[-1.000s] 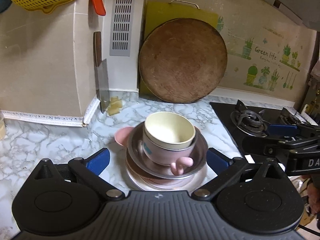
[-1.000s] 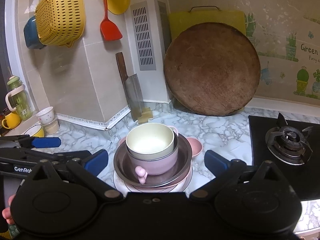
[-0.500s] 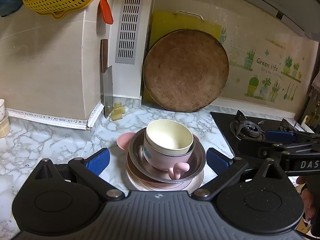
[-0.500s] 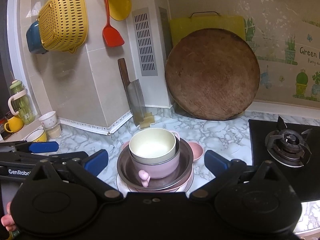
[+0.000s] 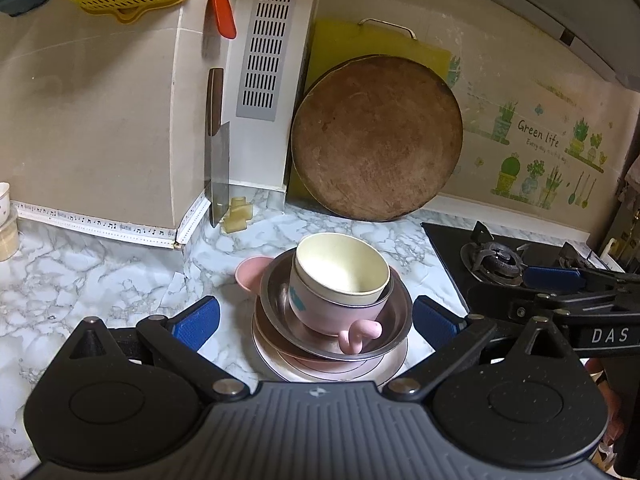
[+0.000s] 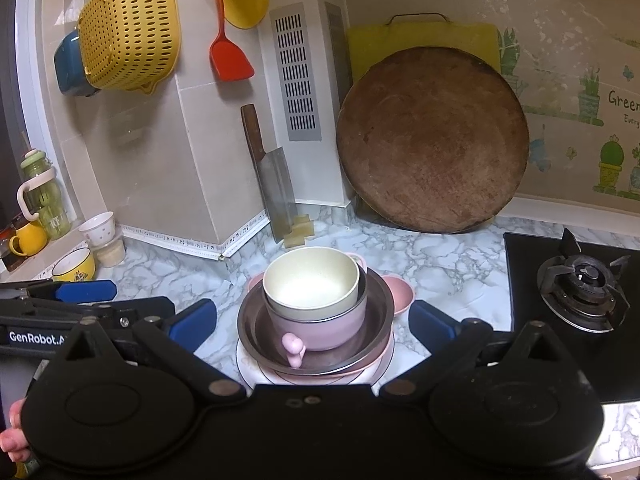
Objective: Organize plates and bowls
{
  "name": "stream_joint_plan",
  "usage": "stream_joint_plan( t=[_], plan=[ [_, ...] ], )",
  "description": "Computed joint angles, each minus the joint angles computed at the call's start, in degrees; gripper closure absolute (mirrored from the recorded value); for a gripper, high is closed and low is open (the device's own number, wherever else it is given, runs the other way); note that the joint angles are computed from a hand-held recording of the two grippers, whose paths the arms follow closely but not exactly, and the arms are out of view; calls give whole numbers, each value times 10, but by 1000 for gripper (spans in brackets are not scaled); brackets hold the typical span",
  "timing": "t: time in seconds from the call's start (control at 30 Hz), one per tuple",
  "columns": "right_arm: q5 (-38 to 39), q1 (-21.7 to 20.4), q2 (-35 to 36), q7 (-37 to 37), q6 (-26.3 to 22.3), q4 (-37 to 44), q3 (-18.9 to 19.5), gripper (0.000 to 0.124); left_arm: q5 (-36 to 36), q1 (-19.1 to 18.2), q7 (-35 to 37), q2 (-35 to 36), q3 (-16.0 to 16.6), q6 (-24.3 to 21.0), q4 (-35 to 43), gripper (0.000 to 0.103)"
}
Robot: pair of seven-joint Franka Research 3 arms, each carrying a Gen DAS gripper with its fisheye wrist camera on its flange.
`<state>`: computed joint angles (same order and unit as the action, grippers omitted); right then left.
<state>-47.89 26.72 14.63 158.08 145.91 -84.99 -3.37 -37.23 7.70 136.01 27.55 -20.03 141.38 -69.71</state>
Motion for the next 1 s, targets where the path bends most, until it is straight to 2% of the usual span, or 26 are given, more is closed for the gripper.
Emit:
stream_joint_plan(
  t=[1.0],
  plan=[
    [26,-2,0,-8,5,-5,0,21,18,-2,-12,2,4,-8,5,0]
  ],
)
